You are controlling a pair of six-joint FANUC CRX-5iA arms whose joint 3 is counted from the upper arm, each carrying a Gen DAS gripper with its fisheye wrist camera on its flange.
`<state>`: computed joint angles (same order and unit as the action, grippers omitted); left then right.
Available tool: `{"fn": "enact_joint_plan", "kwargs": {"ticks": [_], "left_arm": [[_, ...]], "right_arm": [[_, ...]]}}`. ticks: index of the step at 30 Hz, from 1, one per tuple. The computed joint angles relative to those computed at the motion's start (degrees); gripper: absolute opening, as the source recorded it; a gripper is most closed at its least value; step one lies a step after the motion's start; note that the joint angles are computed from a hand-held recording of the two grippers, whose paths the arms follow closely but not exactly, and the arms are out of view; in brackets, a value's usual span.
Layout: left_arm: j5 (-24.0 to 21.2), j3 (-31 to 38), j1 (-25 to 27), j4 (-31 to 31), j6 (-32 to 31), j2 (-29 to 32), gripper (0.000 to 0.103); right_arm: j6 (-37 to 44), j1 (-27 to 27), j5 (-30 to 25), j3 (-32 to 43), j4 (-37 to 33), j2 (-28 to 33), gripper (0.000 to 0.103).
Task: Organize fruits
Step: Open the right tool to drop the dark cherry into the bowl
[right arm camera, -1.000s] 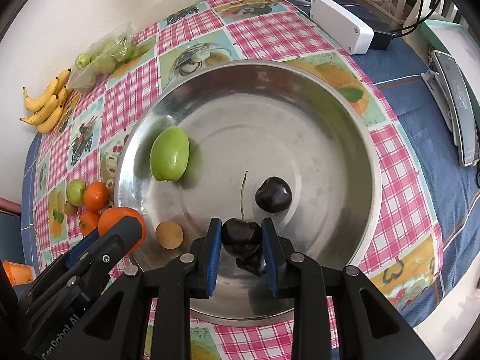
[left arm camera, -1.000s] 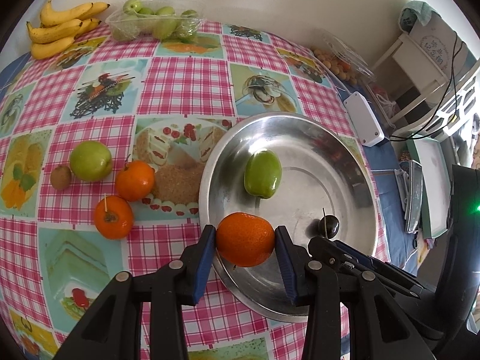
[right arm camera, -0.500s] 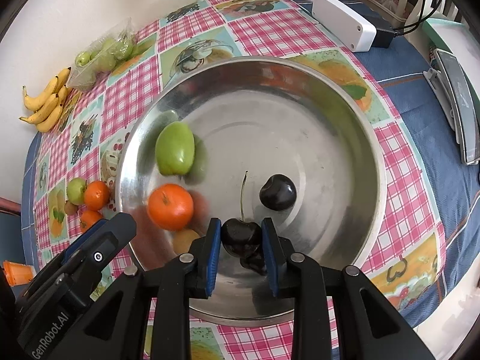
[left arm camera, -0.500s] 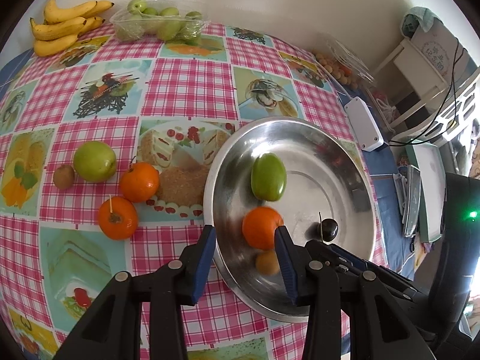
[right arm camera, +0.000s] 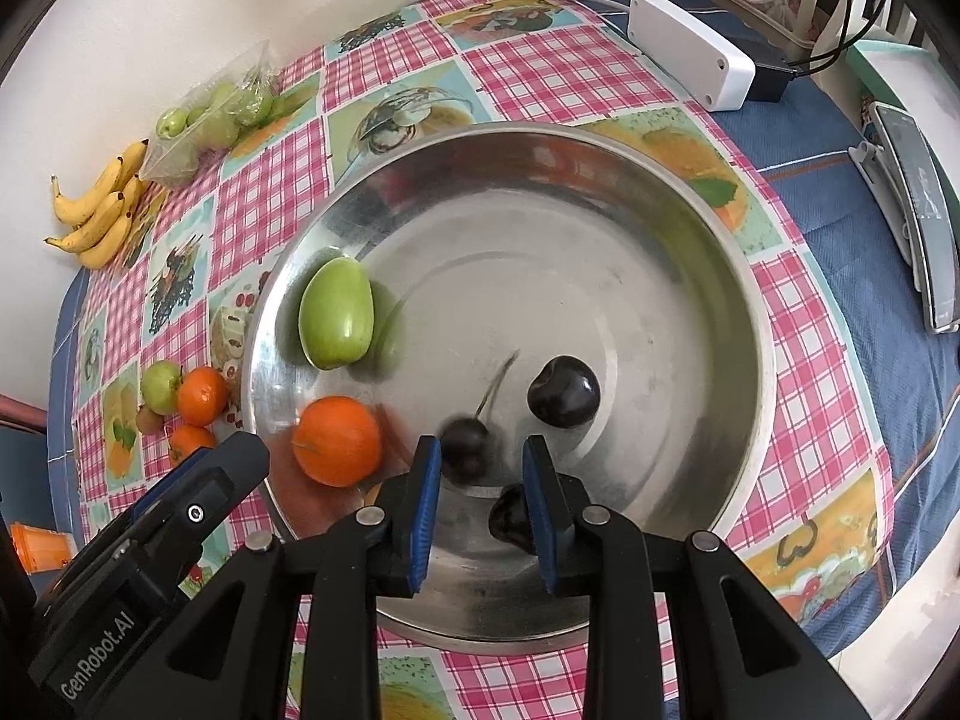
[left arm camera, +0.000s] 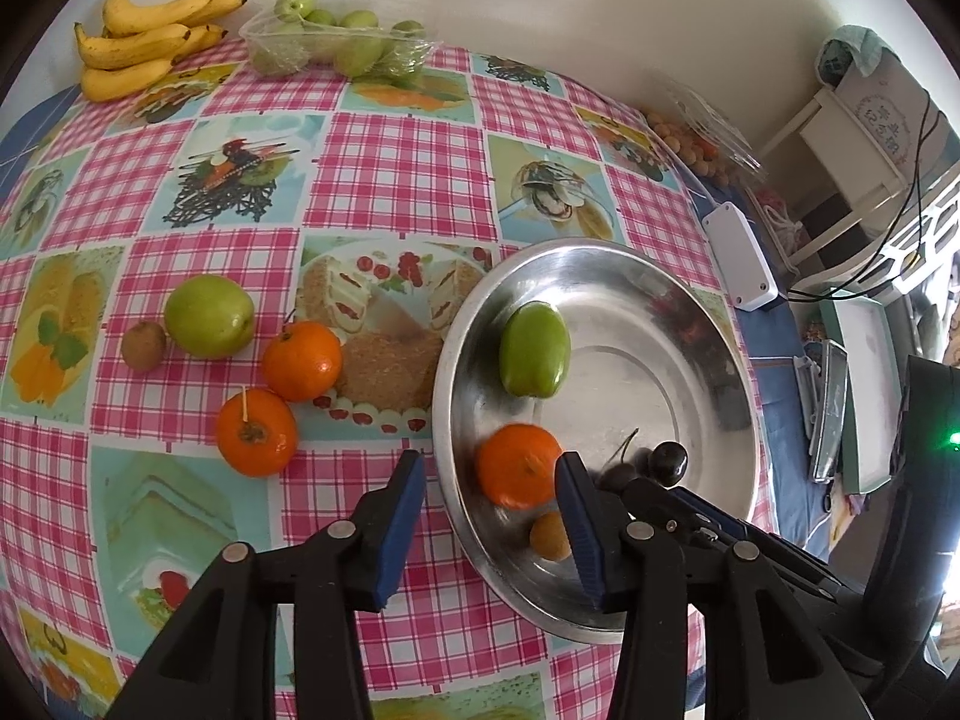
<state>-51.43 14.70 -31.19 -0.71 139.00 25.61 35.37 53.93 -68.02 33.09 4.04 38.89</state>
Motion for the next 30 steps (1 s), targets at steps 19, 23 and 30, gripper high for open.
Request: {"fn": "enact_joint_plan", "kwargs": {"ticks": [19,23,30], "left_arm": [[-3.39,1.02,0.17,-2.16,3.15,-0.07,0.063],[-6.40,2.47,0.00,-3.82,4.87,0.46,0.069],[-9.38,3.44,-0.12,-6.32,7.55,0.61,0.083]], "right_arm": [[-1.46,0.29,0.60,-0.96,1.71,-0.51,0.058],[-2.37,0.54,0.59,-1.41,2.95,-0.72,0.062],[-2.74,0.94,-0.18,-0.90,4.05,-0.21,0.080]]}}
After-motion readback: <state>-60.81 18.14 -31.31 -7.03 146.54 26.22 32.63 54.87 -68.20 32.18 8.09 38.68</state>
